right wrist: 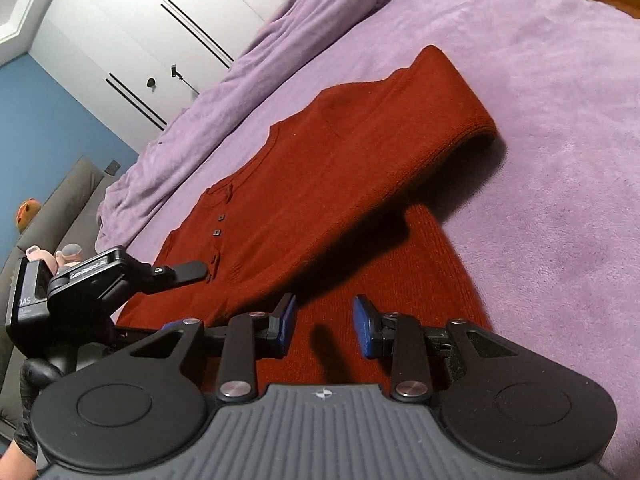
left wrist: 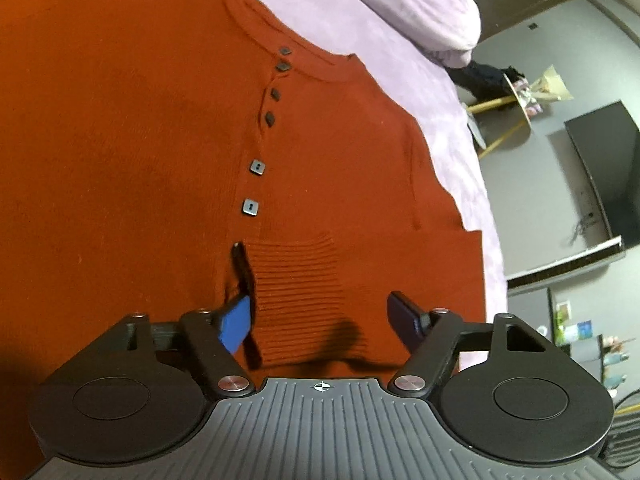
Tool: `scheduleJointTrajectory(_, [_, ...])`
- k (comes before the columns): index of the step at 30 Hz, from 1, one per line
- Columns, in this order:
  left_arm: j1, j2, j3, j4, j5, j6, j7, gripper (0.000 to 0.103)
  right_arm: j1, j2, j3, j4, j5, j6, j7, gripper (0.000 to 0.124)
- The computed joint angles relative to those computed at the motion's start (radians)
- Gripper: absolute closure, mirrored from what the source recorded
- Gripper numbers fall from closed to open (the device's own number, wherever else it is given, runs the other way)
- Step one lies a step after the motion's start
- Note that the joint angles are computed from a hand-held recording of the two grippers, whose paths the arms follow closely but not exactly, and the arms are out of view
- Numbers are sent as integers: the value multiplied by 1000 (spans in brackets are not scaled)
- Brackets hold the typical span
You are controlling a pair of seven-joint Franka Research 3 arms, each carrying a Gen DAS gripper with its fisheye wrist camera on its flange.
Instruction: Fold small clothes
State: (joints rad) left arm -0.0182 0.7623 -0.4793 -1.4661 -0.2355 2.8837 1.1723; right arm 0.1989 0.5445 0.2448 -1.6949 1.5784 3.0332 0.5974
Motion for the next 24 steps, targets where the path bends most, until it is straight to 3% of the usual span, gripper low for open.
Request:
scheduleJointTrajectory(3, [-26,-12,34,6,24,-24,-22,59,-1,-1,2,-1,18,6,-27,94])
scheduleJointTrajectory(5, [-32,6,39,45,31,-63,-22,99,7,-2,-2,-1,17,14,-30,94])
scheduleJointTrajectory(7, [-52,14,62,75,49,-82,-21,97,6,-12,-7,-13,7,8,-21,94])
scheduleJointTrajectory(9, [-107,14,127,117,115,-84,-27,97,5,-16,-11,-17,-14,5,1,94])
scheduleJointTrajectory(13, [-147,-14,202,137,214,-31,-25,97,5,-3,-11,-1,-62,29,42,94])
scheduleJointTrajectory(16, [-202,-42,329,133,320,-21,-111,97,5,16,-5,18,-121,60,90,94])
scheduleJointTrajectory(18, [-243,-45,425,139,404,-52,-192,97,2,30,3,29,-167,85,117,94])
scheduleJointTrajectory(21, [-285,-11,526,188,513,-178,-289,97,0,48,5,41,-232,119,188,94])
scheduleJointTrajectory(22, [-273,-1,520,197,522,-207,-296,97,-4,53,8,46,-247,128,211,94])
scheduleJointTrajectory(24, [-205,-2,445,159,490,-167,-277,96,-9,60,10,49,-285,140,256,93])
